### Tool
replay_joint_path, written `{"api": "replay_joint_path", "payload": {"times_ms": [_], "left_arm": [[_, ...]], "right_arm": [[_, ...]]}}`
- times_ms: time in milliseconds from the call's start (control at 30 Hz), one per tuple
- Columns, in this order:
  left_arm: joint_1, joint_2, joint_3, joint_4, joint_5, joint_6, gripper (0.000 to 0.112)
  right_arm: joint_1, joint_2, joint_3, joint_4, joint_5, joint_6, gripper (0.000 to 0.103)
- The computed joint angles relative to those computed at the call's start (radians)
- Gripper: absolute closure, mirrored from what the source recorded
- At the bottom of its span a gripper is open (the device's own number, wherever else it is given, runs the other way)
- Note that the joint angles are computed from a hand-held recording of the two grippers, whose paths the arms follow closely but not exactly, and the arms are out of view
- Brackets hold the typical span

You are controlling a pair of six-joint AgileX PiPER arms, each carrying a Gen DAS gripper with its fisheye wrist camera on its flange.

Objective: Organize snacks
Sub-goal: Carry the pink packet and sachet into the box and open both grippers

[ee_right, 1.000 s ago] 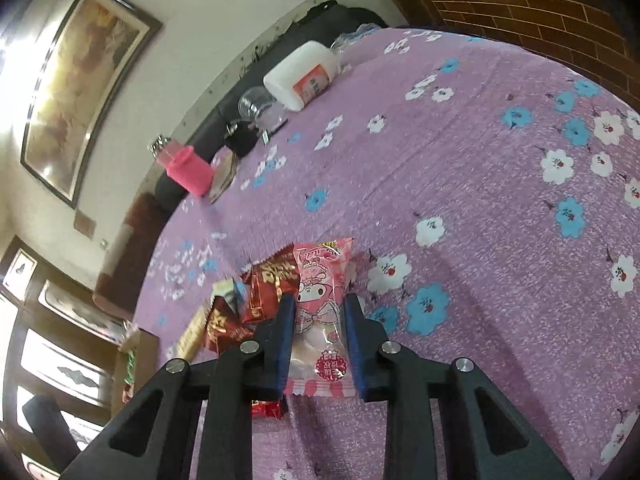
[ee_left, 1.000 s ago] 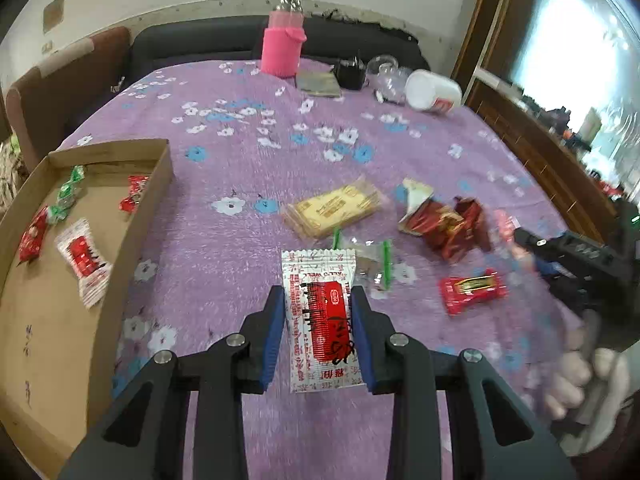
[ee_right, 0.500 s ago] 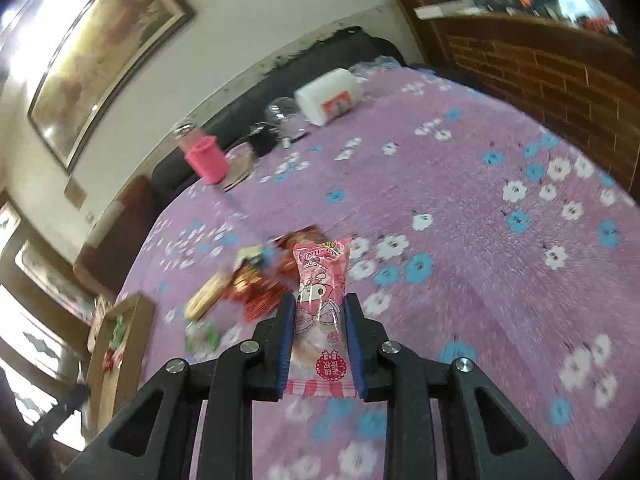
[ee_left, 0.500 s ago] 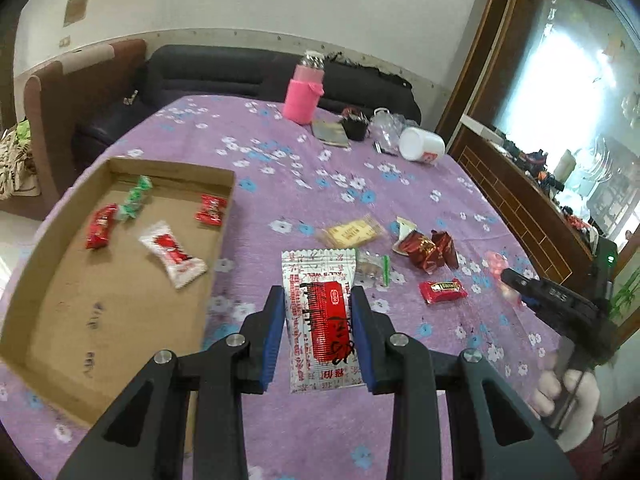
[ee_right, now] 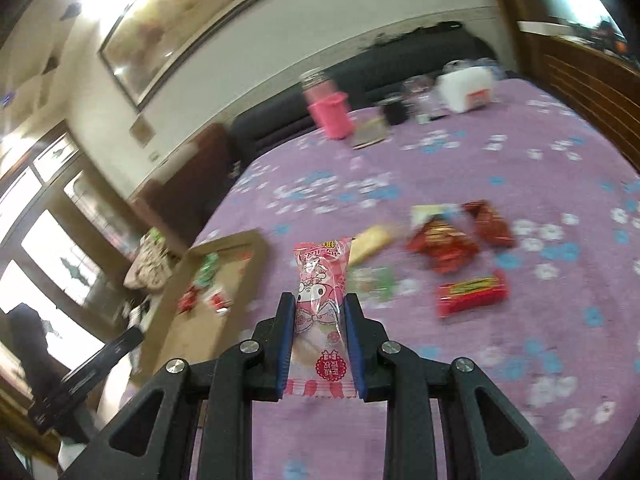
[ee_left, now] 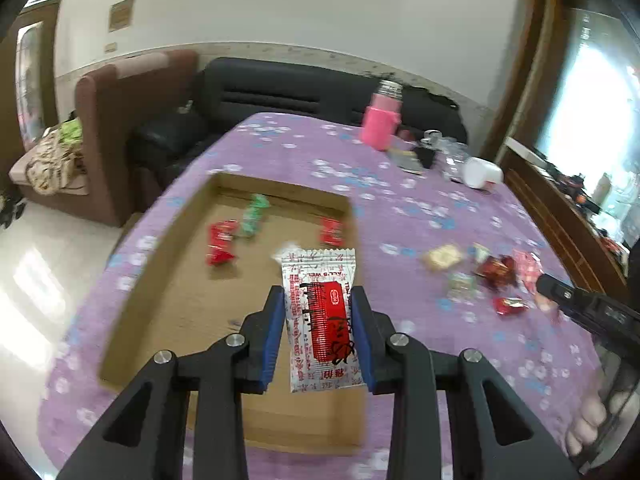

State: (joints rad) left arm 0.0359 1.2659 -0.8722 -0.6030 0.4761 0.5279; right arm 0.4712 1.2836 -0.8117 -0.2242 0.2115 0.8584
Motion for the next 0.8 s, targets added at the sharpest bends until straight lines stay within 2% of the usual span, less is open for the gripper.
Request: {"api": "replay_joint_path", "payload": {"times_ms": [200,300,500,567,800], "left_arm": [[0.122,0.120,-0.109,0.067,0.039,-0.009,0.080],[0.150,0.208,-0.177,0.113,0.051,-0.036,0.080],[0.178,0.374,-0.314,0.150,0.109,-0.078,0.080],[0.182,0.407,-0.335,0.144,0.115,-0.073,0.080],[0.200,0.446,-0.342,0.104,0.118,-0.041,0.080]], "right_arm": [[0.078,0.193,-0.217,0.440,0.014,-0.430,0.077],[0.119,0.319,-0.358,0.584,0.052,-0.574,0.077],[0.202,0.610,-0.688,0.399,0.199,-0.415,0.076],[0.214,0.694,-0.771,0.394,0.236,-0.405,0.076],[0.256,0.833,-0.909,0.325,0.293,-0.346,0.076]]}}
